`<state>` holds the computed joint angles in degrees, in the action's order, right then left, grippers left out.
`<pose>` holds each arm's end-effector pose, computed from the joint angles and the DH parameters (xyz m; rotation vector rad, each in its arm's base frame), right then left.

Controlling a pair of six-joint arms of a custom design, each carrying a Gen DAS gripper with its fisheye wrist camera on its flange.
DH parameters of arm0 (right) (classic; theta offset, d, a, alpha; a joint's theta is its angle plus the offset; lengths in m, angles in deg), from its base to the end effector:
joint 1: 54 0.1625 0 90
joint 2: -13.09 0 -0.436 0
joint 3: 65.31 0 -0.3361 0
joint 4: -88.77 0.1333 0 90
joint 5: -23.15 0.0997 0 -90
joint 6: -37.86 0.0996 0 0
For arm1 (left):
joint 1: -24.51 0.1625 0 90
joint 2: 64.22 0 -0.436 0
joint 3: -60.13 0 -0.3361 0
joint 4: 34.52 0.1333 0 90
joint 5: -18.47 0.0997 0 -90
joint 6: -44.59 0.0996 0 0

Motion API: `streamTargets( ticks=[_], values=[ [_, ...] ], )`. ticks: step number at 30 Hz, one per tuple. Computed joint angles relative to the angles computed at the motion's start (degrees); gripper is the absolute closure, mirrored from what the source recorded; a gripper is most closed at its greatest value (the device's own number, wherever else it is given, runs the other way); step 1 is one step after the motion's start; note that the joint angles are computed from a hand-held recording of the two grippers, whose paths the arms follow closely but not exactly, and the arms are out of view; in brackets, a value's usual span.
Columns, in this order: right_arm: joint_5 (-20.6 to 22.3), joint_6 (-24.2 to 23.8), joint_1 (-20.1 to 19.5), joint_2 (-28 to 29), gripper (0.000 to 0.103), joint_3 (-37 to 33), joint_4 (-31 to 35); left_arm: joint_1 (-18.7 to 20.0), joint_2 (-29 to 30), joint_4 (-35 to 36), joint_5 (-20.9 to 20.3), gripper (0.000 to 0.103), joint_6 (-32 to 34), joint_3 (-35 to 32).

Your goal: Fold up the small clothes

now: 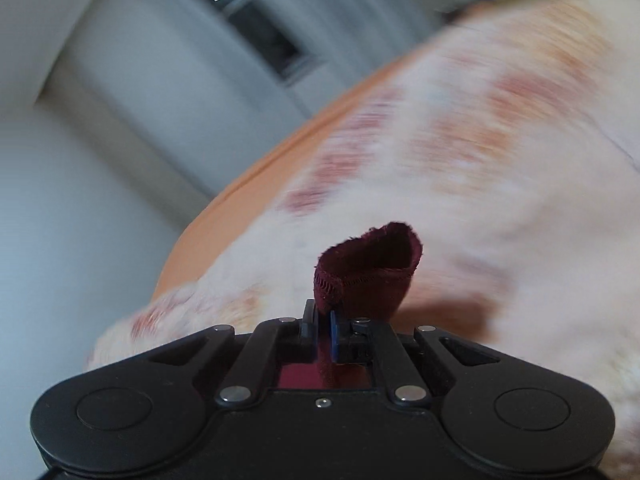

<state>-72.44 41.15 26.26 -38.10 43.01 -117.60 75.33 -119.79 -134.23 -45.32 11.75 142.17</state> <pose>0.0217 -0.6042 0.2549 -0.3685 -2.5873 1.4757 -0.2524 -0.5903 0.2580 0.2331 2.5945 -0.0461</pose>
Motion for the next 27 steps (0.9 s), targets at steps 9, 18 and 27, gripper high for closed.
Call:
streamTargets(
  ticks=[9, 18, 27],
  values=[
    [-0.8, -1.8, 14.6, 20.3, 0.09, -29.4, 26.1, 6.2, -4.1, -6.7, 5.5, 0.0, 4.9, -1.5],
    [-8.7, 5.3, 19.2, 11.4, 0.055, -7.4, 16.3, 16.6, 3.5, -20.6, 5.5, 0.0, 32.3, -9.2],
    [-34.0, 28.4, 30.9, -6.2, 0.046, 12.6, 25.0, 23.6, 21.6, -21.8, -16.4, 0.007, 37.0, -27.8]
  ],
)
